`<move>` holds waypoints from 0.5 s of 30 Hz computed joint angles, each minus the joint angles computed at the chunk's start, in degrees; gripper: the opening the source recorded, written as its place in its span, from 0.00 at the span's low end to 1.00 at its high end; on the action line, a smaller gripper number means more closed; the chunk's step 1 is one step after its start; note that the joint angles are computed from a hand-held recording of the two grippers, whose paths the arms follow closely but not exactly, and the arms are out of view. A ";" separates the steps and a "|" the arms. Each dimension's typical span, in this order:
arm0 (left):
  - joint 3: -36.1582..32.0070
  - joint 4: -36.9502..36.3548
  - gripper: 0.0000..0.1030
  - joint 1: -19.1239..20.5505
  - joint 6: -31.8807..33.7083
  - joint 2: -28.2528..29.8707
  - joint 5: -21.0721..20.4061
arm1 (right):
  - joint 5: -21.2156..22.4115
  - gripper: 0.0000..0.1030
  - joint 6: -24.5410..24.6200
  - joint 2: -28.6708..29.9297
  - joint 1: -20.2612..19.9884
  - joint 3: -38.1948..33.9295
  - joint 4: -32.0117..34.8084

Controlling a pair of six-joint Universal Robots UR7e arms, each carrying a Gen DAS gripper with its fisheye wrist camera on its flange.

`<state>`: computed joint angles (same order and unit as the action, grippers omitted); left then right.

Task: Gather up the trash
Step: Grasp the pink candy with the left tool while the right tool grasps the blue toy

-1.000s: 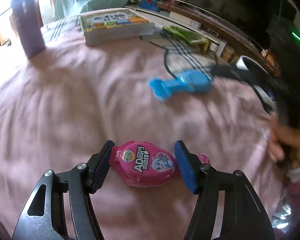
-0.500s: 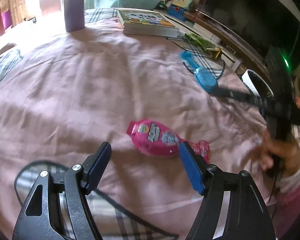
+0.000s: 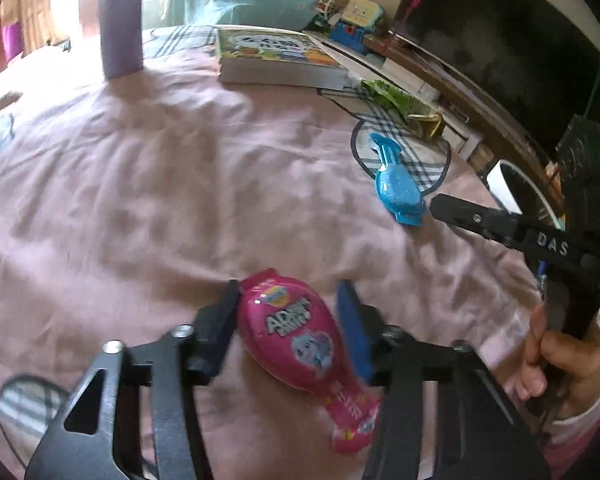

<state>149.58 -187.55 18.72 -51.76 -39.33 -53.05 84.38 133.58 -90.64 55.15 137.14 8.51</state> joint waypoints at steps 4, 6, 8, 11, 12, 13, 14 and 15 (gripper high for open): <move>1.35 -1.05 0.53 0.36 0.18 -1.29 -2.32 | 0.36 0.44 2.13 2.45 0.59 -1.51 -0.50; 2.38 -0.77 0.63 -1.08 -1.58 -1.55 -2.83 | 0.90 0.44 2.78 3.22 1.55 -1.90 -1.09; 3.11 0.57 0.65 -3.59 -4.24 -1.11 -2.60 | 1.99 0.44 3.31 4.49 2.89 -2.25 -2.18; 3.23 2.30 0.64 -7.01 -7.07 0.90 -0.97 | 5.06 0.44 4.23 6.76 6.43 -2.85 -4.90; 3.02 3.21 0.60 -7.58 -7.64 1.33 -0.30 | 6.10 0.44 4.40 7.58 7.64 -3.09 -5.68; 2.73 4.66 0.52 -8.10 -8.35 1.55 0.50 | 6.71 0.45 4.26 8.03 8.30 -3.26 -6.09; 2.57 5.40 0.49 -8.23 -8.66 1.55 0.96 | 7.90 0.44 4.20 8.77 9.45 -3.37 -7.03; 2.68 4.59 0.47 -8.05 -8.53 1.64 1.05 | 9.05 0.42 3.72 9.16 10.39 -3.15 -8.09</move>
